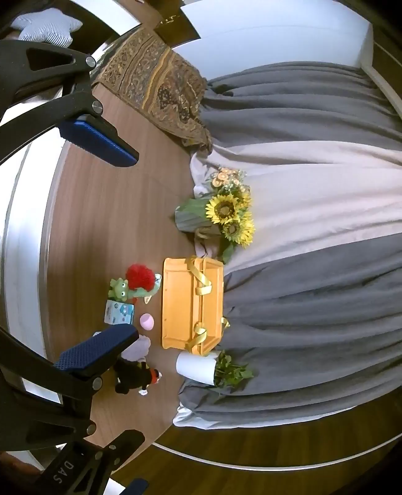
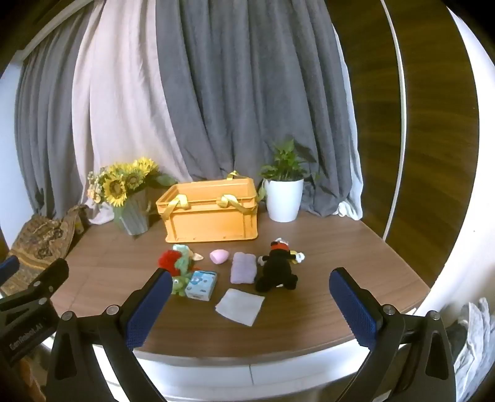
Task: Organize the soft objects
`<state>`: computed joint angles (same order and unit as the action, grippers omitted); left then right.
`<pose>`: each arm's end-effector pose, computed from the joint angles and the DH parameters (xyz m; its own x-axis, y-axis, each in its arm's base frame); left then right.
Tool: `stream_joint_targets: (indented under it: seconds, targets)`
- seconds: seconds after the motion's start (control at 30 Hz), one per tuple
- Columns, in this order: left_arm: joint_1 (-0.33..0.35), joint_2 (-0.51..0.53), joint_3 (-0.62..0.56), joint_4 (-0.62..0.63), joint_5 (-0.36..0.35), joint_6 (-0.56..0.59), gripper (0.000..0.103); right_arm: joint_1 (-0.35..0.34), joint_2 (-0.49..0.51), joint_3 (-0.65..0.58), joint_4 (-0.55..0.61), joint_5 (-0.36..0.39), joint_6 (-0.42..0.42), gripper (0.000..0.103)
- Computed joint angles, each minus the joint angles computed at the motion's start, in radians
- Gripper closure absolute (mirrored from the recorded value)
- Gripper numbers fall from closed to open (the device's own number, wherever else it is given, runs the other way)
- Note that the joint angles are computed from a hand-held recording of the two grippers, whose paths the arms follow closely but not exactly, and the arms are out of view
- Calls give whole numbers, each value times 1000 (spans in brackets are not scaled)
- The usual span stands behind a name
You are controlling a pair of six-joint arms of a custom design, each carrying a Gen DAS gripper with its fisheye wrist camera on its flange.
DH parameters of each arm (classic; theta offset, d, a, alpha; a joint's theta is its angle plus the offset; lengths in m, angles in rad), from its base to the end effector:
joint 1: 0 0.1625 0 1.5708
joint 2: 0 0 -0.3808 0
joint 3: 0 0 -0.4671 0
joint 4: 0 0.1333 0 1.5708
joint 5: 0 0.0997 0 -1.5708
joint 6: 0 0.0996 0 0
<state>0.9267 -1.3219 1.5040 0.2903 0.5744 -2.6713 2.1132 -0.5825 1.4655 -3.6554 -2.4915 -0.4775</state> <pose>-0.1604 -0.5749 0.3336 -0.6637 -0.0772 -0.7440 0.6439 0.4474 -0.6207 0.4111 -0.5774 0.0823 -0.7152 0.1452 0.6837 -0.5798 0.4231 -0.6963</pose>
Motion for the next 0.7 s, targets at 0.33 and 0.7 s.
stream_joint_targets:
  seconds: [0.33,0.7]
  targets:
    - [-13,-43,19,-51,-14,52,0,3,-17,22,-11,15,-1,0]
    - [-13,-26,-3,-9,-28,4,0,15,-7,0,-5,4,-15,0]
